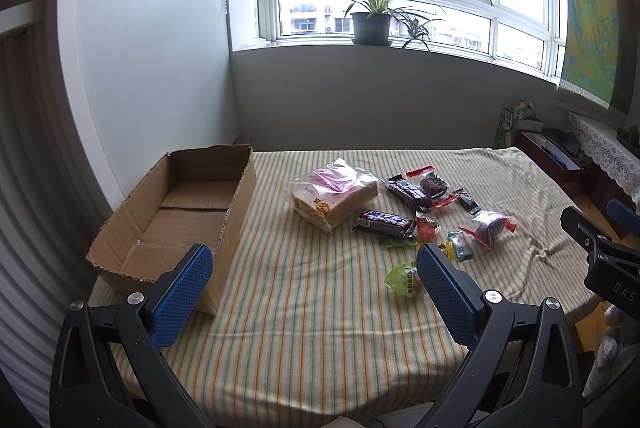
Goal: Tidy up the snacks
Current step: 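Move both tools toward the snacks on the striped tablecloth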
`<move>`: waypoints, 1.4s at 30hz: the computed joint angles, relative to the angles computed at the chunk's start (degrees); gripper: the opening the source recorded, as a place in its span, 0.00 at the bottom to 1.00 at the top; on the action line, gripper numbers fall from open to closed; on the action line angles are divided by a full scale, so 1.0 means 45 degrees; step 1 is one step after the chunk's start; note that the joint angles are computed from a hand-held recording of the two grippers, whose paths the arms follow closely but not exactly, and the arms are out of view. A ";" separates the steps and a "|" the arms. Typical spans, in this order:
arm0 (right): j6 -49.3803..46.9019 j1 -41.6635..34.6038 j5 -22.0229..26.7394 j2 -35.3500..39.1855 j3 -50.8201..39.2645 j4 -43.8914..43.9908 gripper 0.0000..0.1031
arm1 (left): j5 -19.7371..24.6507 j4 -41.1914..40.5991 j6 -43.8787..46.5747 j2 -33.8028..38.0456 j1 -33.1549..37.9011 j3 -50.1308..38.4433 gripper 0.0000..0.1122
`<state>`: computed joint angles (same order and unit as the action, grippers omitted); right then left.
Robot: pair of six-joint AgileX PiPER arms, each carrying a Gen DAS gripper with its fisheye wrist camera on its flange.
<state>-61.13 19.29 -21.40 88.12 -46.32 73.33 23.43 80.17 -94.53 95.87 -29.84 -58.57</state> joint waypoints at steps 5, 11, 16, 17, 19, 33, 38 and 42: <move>0.0078 -0.0008 -0.0005 0.0022 0.0005 -0.0090 1.00 | -0.0040 -0.0063 0.0104 -0.0004 0.0029 -0.0009 0.90; 0.0173 -0.0037 0.0003 0.0068 -0.0008 -0.0184 1.00 | -0.0002 -0.0075 0.0098 0.0042 -0.0019 -0.0058 0.90; 0.0549 -0.0038 -0.0025 0.0187 0.0060 -0.0545 1.00 | -0.0018 -0.0235 0.0280 0.0136 -0.0033 -0.0172 0.90; 0.0549 -0.0038 -0.0025 0.0187 0.0060 -0.0545 1.00 | -0.0005 -0.0220 0.0267 0.0165 -0.0042 -0.0190 0.90; 0.0555 -0.0041 -0.0030 0.0189 0.0062 -0.0566 1.00 | -0.0019 -0.0306 0.0348 0.0243 -0.0025 -0.0270 0.90; 0.1176 -0.0636 0.0374 0.0730 -0.0092 -0.1338 1.00 | -0.0365 -0.0817 0.0980 0.0881 0.0172 -0.0631 0.90; 0.0763 -0.1088 0.0847 0.0916 -0.0298 -0.1213 1.00 | -0.0744 -0.1631 0.1951 0.1104 0.0454 -0.0777 0.90; 0.3176 -0.1856 0.1577 0.0960 -0.0178 -0.3785 1.00 | -0.0918 -0.1949 0.2500 0.1259 0.0616 -0.0803 0.90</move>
